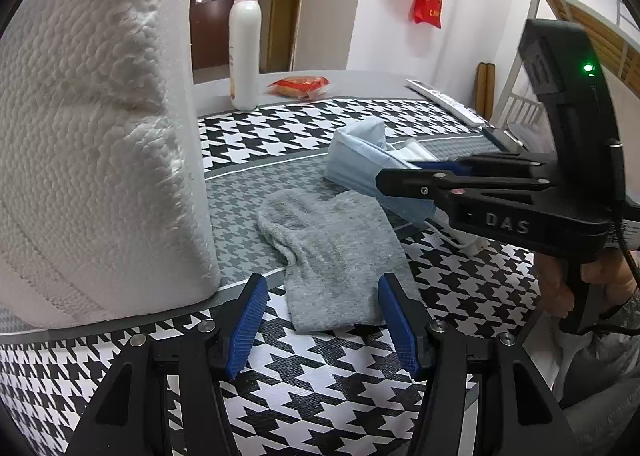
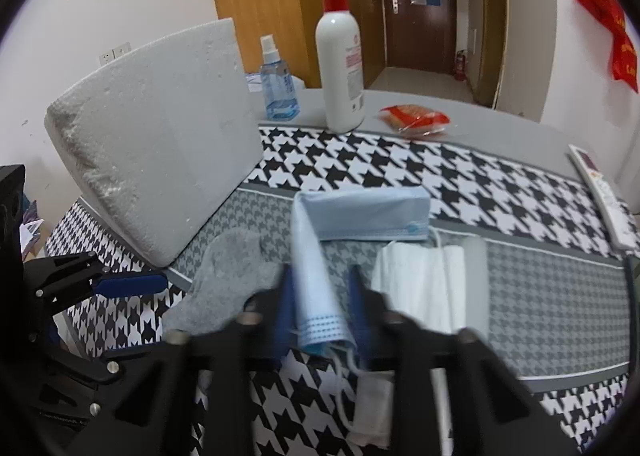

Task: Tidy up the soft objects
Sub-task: 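Close the right gripper on the blue face mask while the left gripper holds the grey sock, then lift the grey sock with the left gripper while the right gripper lifts the blue mask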

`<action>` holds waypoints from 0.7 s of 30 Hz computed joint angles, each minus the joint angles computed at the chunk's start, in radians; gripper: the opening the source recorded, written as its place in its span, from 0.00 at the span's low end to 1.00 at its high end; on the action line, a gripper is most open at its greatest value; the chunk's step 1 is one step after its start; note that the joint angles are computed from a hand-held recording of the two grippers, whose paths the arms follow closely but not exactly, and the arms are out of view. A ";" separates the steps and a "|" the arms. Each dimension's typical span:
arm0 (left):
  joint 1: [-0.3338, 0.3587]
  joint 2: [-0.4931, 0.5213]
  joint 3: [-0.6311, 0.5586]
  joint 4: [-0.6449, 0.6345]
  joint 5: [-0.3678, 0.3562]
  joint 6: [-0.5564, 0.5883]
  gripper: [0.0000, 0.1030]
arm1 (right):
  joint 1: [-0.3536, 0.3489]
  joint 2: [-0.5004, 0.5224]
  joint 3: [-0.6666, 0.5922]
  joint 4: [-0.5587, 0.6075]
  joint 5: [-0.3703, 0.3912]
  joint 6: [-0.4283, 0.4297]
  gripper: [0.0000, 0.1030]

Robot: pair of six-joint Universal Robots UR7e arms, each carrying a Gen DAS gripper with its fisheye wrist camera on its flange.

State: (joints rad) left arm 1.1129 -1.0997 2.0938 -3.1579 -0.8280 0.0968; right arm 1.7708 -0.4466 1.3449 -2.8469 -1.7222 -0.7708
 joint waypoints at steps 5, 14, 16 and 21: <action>-0.002 0.004 -0.001 -0.001 0.009 -0.005 0.58 | -0.006 -0.005 0.004 0.018 0.034 -0.005 0.13; -0.006 0.038 -0.022 -0.025 0.024 0.013 0.62 | -0.016 -0.036 0.046 -0.031 0.087 -0.011 0.13; -0.006 0.044 -0.027 -0.019 0.027 0.013 0.62 | -0.019 -0.034 0.039 -0.026 0.089 -0.001 0.13; -0.009 0.061 -0.046 0.007 0.028 0.017 0.61 | -0.027 -0.038 0.035 -0.007 0.107 0.012 0.13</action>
State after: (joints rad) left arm 1.1042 -1.0387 2.0474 -3.1512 -0.8000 0.1137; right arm 1.7440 -0.4848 1.3797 -2.8535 -1.6148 -0.7591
